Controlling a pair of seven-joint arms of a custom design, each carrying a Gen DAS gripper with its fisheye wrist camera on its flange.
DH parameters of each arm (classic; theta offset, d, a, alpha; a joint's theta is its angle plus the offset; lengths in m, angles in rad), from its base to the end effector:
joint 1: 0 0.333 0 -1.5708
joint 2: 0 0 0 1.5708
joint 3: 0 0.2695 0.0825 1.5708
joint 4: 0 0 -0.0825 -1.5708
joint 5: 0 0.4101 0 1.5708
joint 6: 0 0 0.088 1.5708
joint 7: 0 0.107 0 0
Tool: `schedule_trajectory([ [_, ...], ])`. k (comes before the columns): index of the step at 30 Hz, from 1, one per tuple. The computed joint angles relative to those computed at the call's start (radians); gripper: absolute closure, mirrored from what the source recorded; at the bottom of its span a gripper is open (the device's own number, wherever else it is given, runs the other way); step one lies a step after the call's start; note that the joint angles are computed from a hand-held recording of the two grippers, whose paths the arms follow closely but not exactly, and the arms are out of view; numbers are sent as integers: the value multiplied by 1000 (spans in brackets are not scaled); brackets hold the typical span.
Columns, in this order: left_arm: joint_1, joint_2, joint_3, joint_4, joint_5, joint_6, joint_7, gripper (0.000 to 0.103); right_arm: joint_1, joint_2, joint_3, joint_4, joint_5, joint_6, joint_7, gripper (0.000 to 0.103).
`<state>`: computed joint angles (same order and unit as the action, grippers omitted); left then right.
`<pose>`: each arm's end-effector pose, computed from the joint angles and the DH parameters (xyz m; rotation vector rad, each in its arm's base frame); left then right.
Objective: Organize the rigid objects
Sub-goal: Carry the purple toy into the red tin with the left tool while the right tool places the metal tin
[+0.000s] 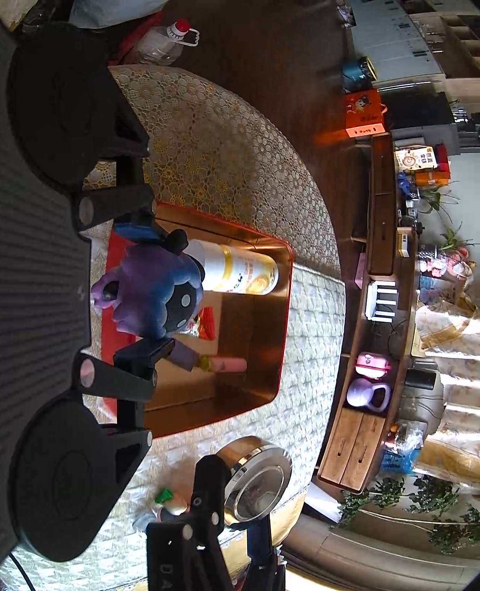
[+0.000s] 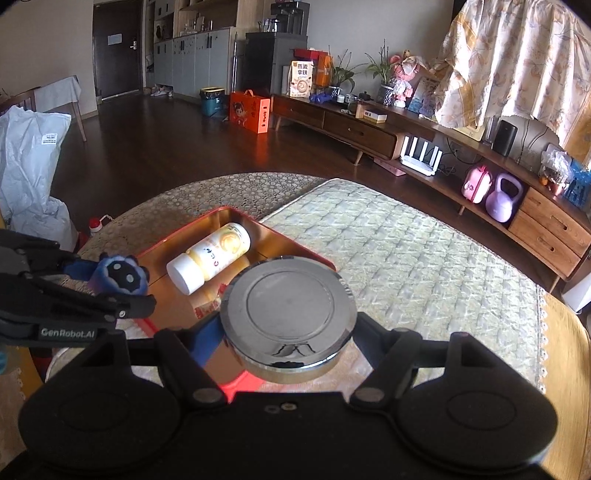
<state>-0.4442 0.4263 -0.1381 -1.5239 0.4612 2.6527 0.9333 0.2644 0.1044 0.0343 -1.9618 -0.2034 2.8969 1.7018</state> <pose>0.6138 -0.4005 0.4447 -1.5993 2.0395 -0.8624 0.6159 0.2016 0.4619 -1.9767 1.3950 -0.7094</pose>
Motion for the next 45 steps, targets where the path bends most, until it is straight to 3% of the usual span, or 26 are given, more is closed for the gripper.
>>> schedule_trajectory([
  [12,-8,121,12,142,-37,-33,43,52,28,262,-15,309,26,-112,-14,27],
  [14,-16,132,21,151,-30,-27,44,60,30,296,-14,348,40,-126,-25,27],
  [27,-13,138,26,119,-60,34,62,61,37,438,1,515,119,-215,-91,27],
  [36,-17,134,31,105,-60,53,64,61,40,441,2,513,153,-222,-89,27],
  [45,-18,110,31,77,-54,59,47,60,9,311,36,368,212,-153,-146,27],
])
